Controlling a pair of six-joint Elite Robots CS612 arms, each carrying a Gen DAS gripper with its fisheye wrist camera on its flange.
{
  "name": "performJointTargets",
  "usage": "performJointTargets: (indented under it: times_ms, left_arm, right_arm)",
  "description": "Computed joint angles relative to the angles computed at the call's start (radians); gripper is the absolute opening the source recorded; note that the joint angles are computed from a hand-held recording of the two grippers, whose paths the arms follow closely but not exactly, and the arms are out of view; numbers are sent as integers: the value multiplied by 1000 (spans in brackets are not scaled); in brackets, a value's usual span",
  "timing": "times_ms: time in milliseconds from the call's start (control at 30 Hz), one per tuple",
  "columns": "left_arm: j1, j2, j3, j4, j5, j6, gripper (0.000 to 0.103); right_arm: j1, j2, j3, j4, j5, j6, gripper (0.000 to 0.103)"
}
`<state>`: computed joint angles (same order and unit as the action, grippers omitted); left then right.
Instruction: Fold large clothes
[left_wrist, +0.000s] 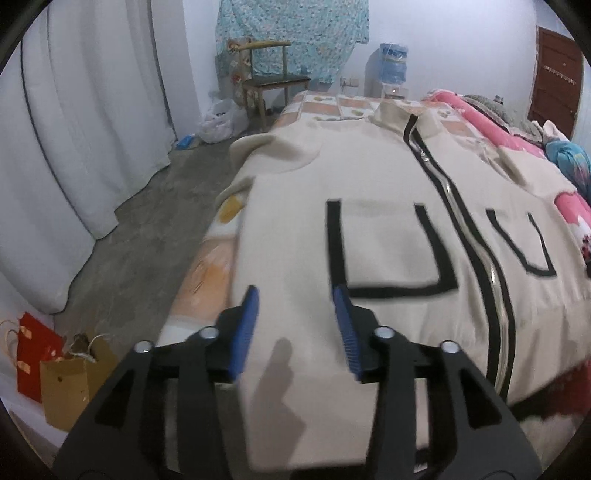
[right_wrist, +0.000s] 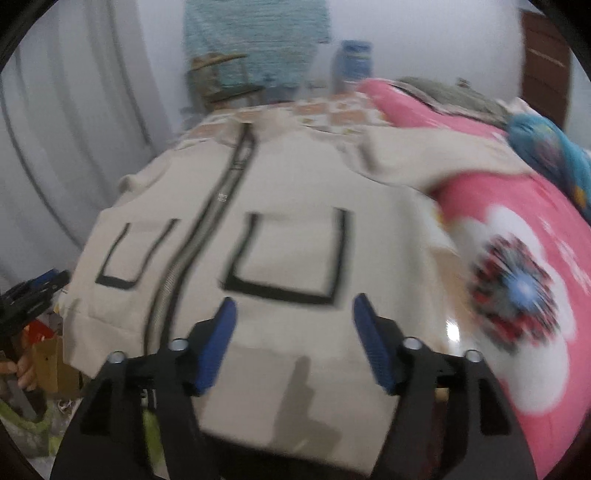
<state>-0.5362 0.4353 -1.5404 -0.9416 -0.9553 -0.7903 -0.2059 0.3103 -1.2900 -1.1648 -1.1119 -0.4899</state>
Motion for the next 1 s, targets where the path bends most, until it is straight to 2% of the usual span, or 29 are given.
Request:
performJointTargets:
  times_ms: [33,100,167,200,300,367,433,467,667,833,1000]
  left_arm:
    - [6,-2,19,-28,-4,4,59]
    - [21,-7,59,-67,-25,15,70]
    - [29,-15,93,-68,-27,8,73]
    - [35,-18,110,-75,-34,16,80]
    - [47,-30,157,-48,-47,15,82]
    - [49,-30,165,-42,-44,9,88]
    - [50,-26,162,-44,-46,9,93]
    - [51,-24,160,-44,-42,4,95]
    - [58,-21,153,-48,-71,6,95]
    - [64,-19,150,-61,-95,-9,95]
    - [68,-19,149,-70,-109,5,95]
  right_arm:
    - [14,-1,15,-19,-11,-9,78]
    - [45,-10,60,-43,-35,-30,78]
    - [66,-20,104,-49,-57,-36,79]
    - [76,-26,129,-52,-73,-36,80]
    - [100,-33,178,-62,-120,-42,82]
    - [109,-28,181,-71,-155,-58,87]
    - [108,-15,165,-89,-157,-54,96]
    - [108,-11,161,-94,-161,-50,96]
    - [95,4,139,-93,-115,-53,96]
    - [95,16,131,-126,-111,-36,96]
    - [98,-7,159,-92,-125,-66,96]
